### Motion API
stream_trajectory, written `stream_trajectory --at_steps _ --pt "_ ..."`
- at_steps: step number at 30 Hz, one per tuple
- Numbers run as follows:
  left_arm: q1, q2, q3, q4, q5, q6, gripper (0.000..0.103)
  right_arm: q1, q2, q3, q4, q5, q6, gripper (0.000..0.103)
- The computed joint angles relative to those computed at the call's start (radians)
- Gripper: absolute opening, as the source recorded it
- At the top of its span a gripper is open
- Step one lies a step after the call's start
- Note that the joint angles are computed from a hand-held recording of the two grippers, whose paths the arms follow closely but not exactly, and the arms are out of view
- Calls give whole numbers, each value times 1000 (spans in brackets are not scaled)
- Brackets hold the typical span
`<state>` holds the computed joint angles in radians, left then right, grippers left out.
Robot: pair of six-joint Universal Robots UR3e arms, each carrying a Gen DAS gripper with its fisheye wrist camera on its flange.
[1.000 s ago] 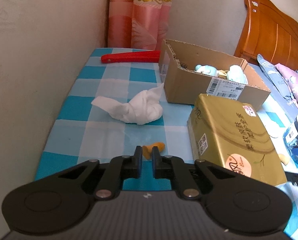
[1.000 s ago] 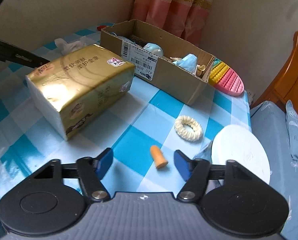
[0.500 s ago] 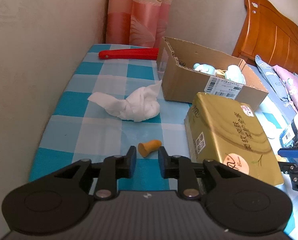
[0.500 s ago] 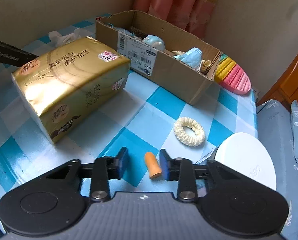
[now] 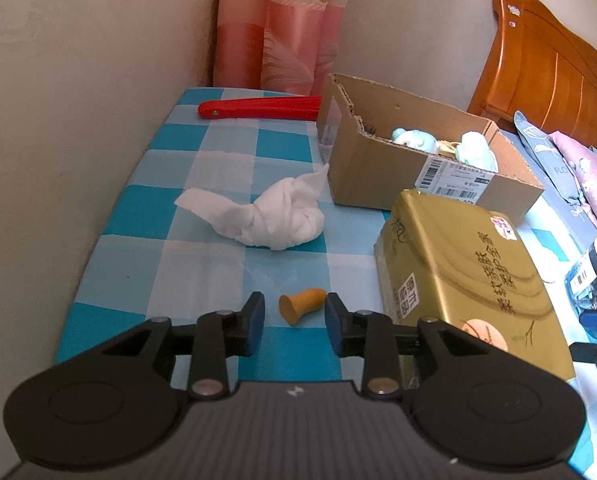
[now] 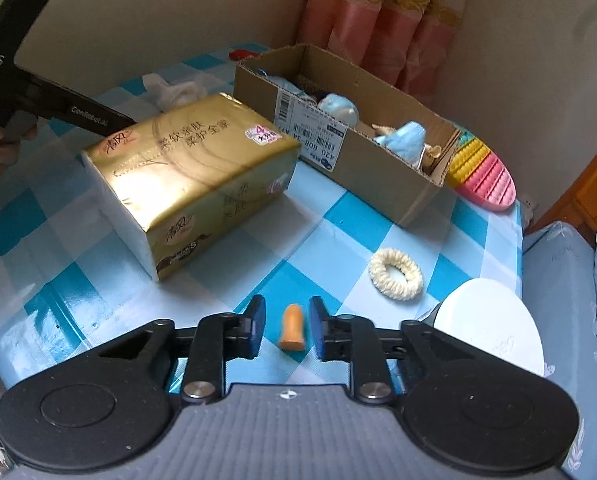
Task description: Organize soft objects
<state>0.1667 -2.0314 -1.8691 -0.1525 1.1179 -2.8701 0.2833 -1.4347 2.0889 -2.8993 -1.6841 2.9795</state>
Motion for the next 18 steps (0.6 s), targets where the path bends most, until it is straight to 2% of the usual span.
stream_trajectory --at_steps 6,10,12,17,18 --pt "1 2 -6 2 -10 4 32 -47 36 7 2 66 26 37" --pt "-2 -5 1 4 -18 12 32 -55 35 24 -13 98 52 25" --pt "-2 -11 7 3 -20 21 32 -45 40 28 -27 87 58 25" --pt "7 -15 10 -4 -46 43 28 -48 35 33 -29 90 61 25" --pt "8 -16 11 -5 -48 41 22 -48 35 33 -29 90 61 25"
